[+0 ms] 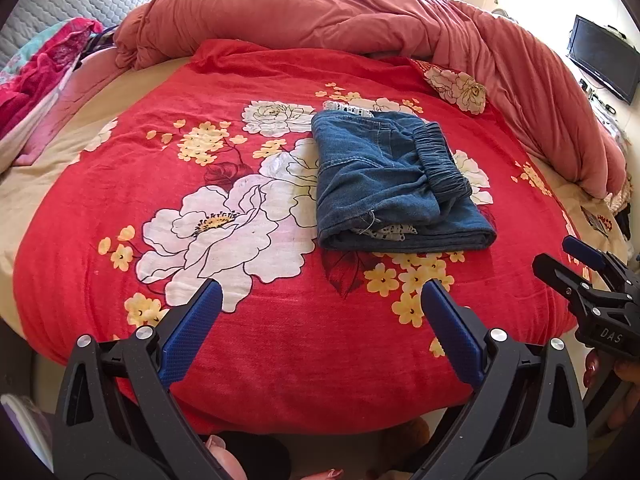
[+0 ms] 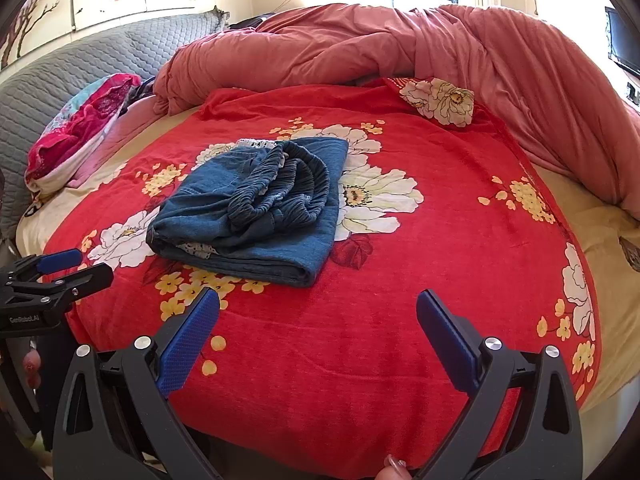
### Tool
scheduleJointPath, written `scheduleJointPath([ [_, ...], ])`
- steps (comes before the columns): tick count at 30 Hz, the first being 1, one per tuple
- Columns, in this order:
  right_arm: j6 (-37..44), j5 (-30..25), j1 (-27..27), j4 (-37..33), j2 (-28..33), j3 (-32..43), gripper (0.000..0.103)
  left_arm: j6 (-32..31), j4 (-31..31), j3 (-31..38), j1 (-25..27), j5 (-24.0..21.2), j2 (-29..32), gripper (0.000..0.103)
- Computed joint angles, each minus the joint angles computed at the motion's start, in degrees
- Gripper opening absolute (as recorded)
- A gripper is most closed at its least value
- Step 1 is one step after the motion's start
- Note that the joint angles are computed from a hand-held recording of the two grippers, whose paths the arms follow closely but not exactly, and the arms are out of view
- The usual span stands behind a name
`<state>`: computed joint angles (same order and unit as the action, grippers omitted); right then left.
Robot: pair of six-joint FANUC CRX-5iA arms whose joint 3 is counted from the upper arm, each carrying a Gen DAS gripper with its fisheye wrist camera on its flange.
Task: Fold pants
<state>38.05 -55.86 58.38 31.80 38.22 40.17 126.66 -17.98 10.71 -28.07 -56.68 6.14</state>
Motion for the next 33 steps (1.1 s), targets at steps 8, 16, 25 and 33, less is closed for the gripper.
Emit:
scheduleJointPath([
  [8,-0.49,-0.35,0.03,0.2,0.08,0.12,0.098,-0.12,0.28,0.11,0.1,-0.45,-0.01,0.094],
  [16,-0.26,-0.82,0.01,-0.02,0.31,0.64,0.098,-0.79,1.35,-0.47,0.59,0.06,-0.29,0.094],
  [25,-0.95,-1.48,-0.08,0.33,0.77,1.24,0.098,-2.34,2.55,-1.38,1.21,0.71,-0.92,0.094],
  [33,-2.26,-1.56,-1.15,0.72,1.0,0.78,0.098,2.52,-0.75,1.07,2.95,-4.07,0.55,0.094],
])
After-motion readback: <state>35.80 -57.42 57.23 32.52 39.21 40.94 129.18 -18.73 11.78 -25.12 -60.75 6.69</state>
